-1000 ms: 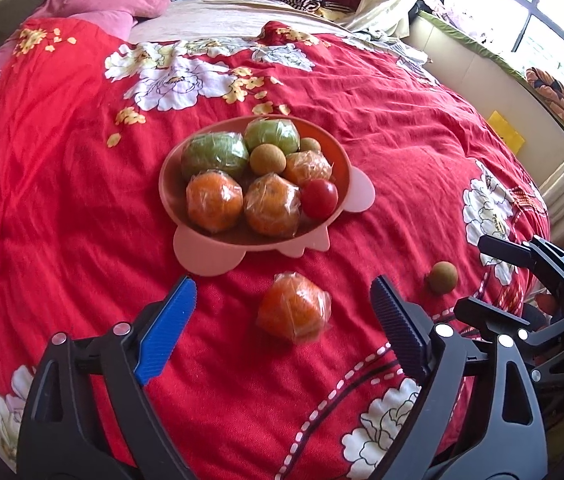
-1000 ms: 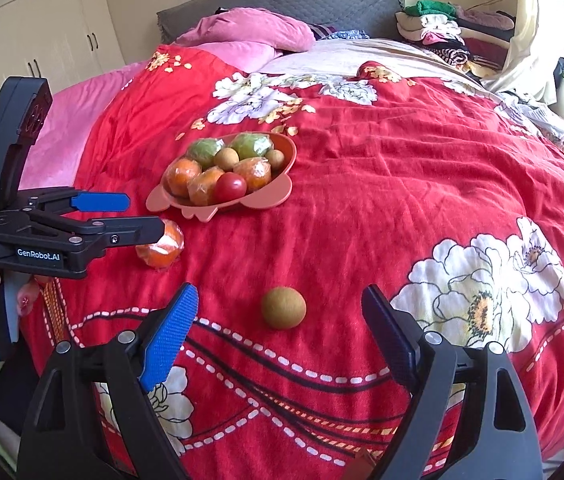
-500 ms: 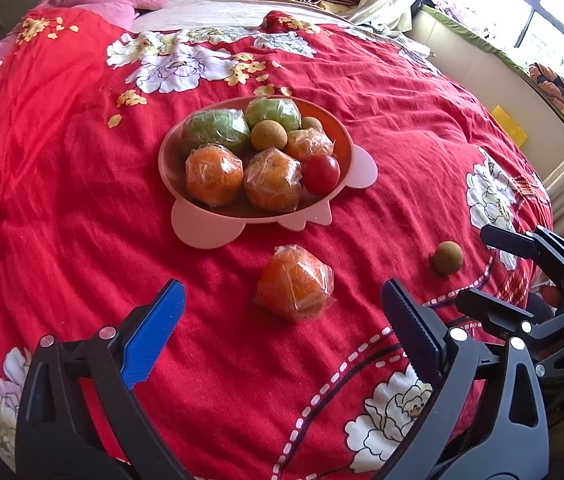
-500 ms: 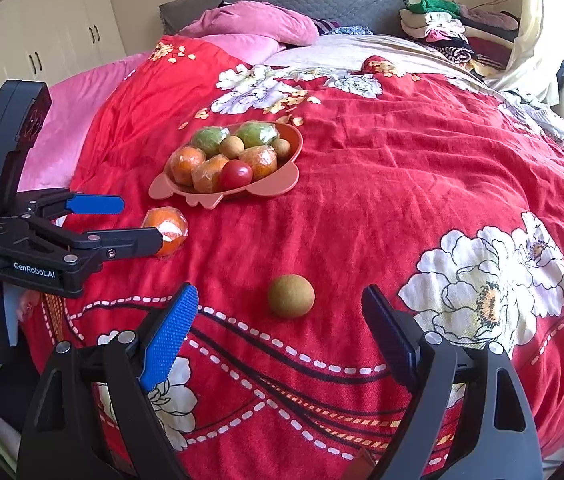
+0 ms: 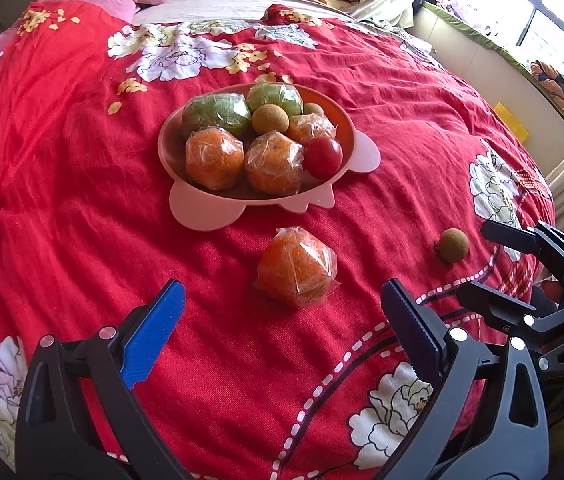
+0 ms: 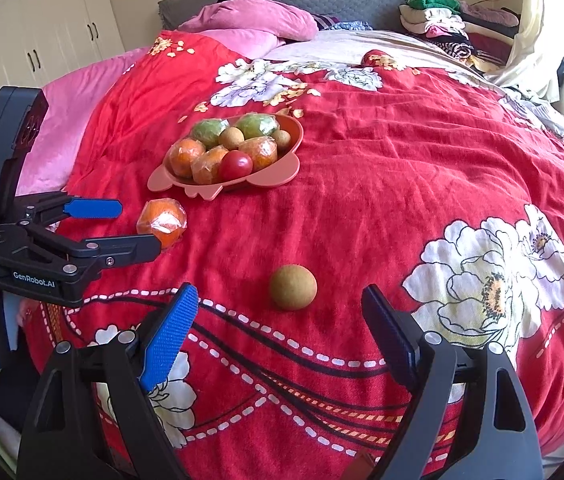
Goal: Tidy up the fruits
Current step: 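Grasp the wrapped orange with the left tool while the right tool grasps a small brown fruit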
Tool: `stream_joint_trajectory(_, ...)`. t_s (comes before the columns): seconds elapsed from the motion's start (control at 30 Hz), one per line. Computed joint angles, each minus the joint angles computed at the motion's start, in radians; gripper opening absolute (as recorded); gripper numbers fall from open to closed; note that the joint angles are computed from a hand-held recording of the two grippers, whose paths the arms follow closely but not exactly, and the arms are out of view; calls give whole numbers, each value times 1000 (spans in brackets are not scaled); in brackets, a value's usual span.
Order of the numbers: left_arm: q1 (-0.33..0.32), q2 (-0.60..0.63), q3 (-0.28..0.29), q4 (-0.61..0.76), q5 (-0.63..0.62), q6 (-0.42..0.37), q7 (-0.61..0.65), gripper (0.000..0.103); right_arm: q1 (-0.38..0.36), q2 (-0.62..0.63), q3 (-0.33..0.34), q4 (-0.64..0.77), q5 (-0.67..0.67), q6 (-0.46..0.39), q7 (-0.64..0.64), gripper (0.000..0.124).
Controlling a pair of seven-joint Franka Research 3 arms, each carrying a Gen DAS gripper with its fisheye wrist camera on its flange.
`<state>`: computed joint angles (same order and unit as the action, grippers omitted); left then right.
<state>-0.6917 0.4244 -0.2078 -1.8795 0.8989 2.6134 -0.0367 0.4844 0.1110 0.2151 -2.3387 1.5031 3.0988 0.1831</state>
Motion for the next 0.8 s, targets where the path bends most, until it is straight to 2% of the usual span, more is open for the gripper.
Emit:
stream_joint_trajectory(0.13,-1,4,1,-1,0,5,-5,92,-1,7,-1,2,-6,1,10,79)
stream_joint_trajectory(0.3,-4,12,4,4,0,7,-8,92,-10,20,-2,4,-31,-9,45,55)
stream_joint_trajectory(0.47,-6,14,6,5,1,8,-12,92,-23,31,3,12,-29,-24,41,39)
stream_joint_trajectory(0.8,-3,25,12,16,3,23,-9,92,-28,67,12,44,-11,-7,10,29)
